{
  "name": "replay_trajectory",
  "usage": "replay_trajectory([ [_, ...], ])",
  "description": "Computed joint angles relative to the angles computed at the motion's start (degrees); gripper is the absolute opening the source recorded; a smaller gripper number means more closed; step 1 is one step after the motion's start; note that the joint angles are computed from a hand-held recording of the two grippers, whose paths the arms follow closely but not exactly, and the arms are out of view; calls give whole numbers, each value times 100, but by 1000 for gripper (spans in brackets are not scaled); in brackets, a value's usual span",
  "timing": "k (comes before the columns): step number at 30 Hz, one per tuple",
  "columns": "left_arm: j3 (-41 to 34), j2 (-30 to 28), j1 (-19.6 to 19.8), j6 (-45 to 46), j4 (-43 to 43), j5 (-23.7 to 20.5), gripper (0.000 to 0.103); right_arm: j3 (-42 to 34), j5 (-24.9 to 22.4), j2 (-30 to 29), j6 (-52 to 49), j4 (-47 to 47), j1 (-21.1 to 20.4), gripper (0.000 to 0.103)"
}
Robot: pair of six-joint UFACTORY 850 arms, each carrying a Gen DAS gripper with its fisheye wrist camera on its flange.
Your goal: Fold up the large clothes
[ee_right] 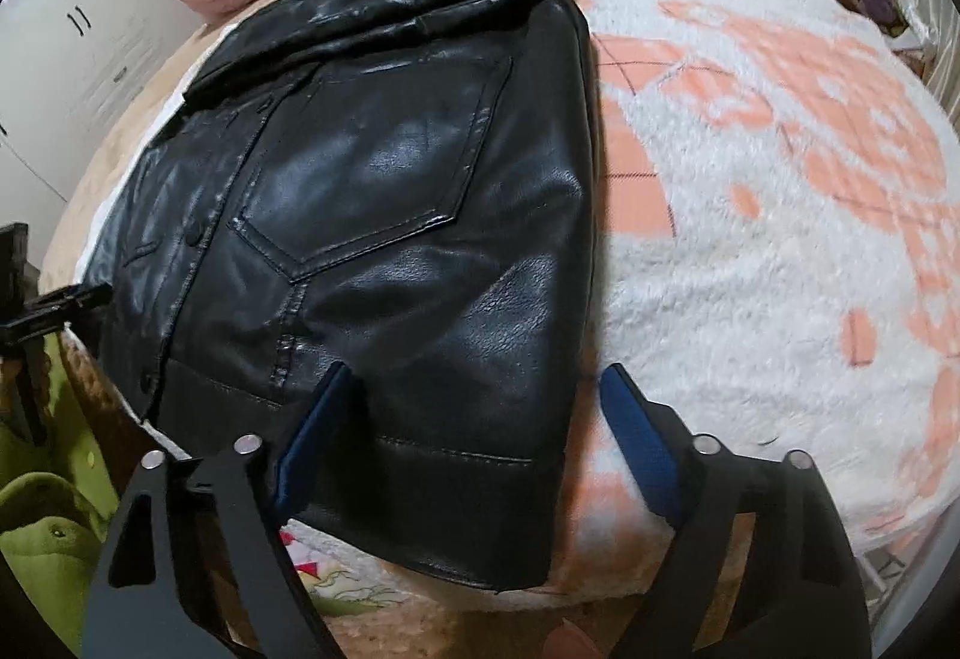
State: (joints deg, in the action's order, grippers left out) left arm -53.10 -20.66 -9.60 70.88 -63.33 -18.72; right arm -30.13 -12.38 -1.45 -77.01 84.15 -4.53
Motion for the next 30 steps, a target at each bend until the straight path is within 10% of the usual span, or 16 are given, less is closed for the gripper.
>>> replay_trajectory([
  [6,-24,-82,-14,320,-343,33,57,68,-201,55,-415,252,30,51],
  [10,99,139,-111,660,-687,463,7,209,-47,393,-1617,1213,353,23],
  [30,100,1055,447,1873,-1815,-877,5,548,-1736,1663,-2426,2551,-572,13],
])
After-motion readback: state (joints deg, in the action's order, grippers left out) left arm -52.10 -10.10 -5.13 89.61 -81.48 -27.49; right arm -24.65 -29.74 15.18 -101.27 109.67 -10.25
